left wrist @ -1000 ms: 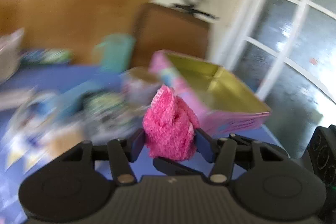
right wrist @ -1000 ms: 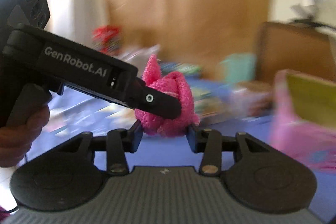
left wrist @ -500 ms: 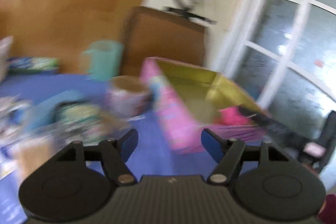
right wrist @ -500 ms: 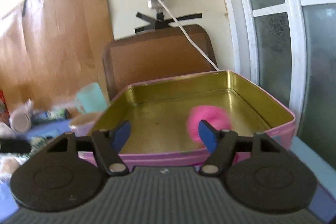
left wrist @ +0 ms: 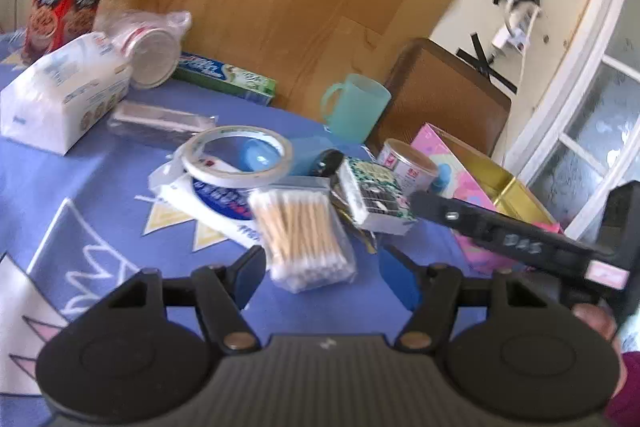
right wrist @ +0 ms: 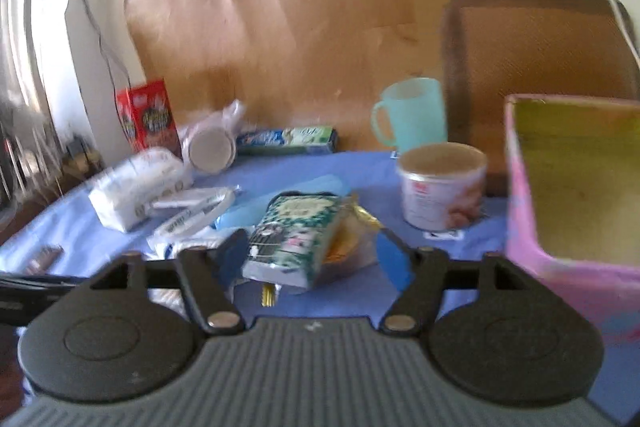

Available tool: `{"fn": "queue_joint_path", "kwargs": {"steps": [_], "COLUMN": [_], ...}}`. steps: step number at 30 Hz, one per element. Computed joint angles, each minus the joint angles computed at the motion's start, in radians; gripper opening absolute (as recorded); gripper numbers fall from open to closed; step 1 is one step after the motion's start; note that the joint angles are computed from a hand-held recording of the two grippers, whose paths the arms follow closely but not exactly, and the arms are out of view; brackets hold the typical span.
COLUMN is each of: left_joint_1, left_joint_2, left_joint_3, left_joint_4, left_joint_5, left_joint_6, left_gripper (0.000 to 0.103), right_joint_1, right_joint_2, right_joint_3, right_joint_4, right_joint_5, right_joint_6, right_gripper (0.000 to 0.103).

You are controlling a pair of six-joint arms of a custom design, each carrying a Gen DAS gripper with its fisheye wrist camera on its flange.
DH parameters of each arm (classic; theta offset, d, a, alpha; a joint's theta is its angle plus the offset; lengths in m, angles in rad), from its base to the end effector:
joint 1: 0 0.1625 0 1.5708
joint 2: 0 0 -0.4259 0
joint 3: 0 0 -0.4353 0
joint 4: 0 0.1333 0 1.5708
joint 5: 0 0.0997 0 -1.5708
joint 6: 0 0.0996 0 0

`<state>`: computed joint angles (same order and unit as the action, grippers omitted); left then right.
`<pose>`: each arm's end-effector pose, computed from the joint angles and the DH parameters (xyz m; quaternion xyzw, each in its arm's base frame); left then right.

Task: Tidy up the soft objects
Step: 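Grasp the green-and-white tissue pack with the right gripper and drop it in the tin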

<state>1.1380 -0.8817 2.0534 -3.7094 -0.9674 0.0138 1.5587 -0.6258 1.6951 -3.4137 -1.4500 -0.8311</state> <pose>-0.0643 -0.5917 0.1256 0.0525 0.8550 -0.4889 0.1650 0.1369 -0.6966 0.0292 0.3890 -0.8389 0.3664 0.1031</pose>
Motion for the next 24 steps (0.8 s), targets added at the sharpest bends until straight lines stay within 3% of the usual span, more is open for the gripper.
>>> {"fn": "queue_joint_path", "kwargs": {"steps": [4, 6, 10, 14, 18, 20, 23, 24], "left_joint_1": [0.009, 0.010, 0.007, 0.011, 0.011, 0.002, -0.013, -0.019], "left_joint_2": [-0.015, -0.025, -0.040, -0.046, -0.020, 0.010, 0.058, 0.067], "left_joint_3": [0.015, 0.024, 0.037, 0.016, -0.052, -0.096, -0.158, -0.159], "left_joint_4": [-0.023, -0.025, -0.008, 0.092, 0.261, 0.345, 0.469, 0.452], "left_joint_5": [-0.009, -0.007, -0.014, -0.104, -0.207, -0.206, -0.137, -0.126], "left_joint_6": [-0.004, -0.003, 0.004, 0.003, -0.003, -0.010, -0.075, -0.071], "left_gripper": [0.064, 0.064, 0.064, 0.064, 0.062, 0.057, 0.047, 0.044], "right_joint_1": [0.024, 0.022, -0.011, -0.059, -0.091, -0.098, -0.107, -0.109], "right_joint_2": [0.053, 0.058, -0.015, -0.137, -0.191, -0.175, -0.156, -0.147], "right_joint_3": [-0.046, -0.062, 0.014, 0.164, 0.255, 0.273, 0.279, 0.281], "right_joint_4": [-0.006, 0.039, 0.067, 0.098, 0.099, 0.035, 0.000, -0.020], "right_joint_5": [-0.076, -0.110, -0.043, 0.006, -0.016, -0.018, -0.003, 0.003], "right_joint_6": [-0.079, -0.084, -0.056, -0.083, -0.117, -0.135, -0.165, -0.197], "right_gripper": [0.084, 0.060, 0.058, 0.059, 0.065, 0.073, 0.073, 0.062]}}
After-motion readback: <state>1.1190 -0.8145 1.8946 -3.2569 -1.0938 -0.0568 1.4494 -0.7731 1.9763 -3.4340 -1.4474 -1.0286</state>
